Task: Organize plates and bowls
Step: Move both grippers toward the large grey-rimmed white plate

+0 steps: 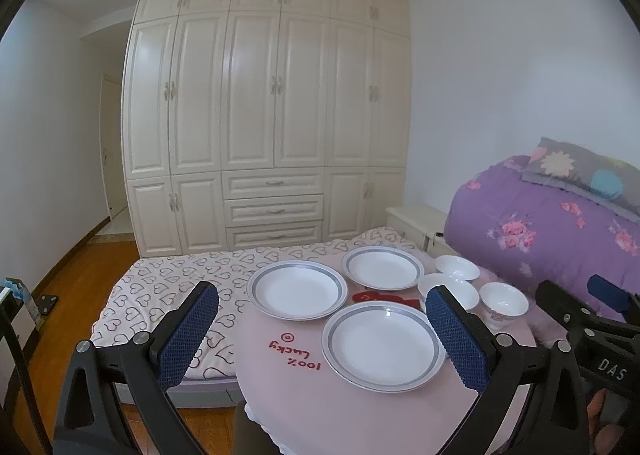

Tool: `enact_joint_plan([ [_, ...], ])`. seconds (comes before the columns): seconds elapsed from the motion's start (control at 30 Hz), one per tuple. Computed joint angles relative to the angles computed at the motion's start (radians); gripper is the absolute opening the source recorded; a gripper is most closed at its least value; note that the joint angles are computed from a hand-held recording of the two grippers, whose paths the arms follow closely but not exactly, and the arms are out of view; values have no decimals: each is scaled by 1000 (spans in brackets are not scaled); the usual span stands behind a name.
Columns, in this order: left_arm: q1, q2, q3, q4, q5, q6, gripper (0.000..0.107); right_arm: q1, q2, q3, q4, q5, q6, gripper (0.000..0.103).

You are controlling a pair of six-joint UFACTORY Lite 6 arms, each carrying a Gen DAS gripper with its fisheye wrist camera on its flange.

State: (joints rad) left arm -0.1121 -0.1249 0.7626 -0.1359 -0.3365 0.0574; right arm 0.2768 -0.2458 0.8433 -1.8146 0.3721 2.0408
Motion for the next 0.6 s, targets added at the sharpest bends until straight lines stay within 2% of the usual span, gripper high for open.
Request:
enact_joint_plan([
  [0.6, -5, 18, 20, -1, 13, 0, 102, 2, -5, 4, 3, 24, -17, 103],
])
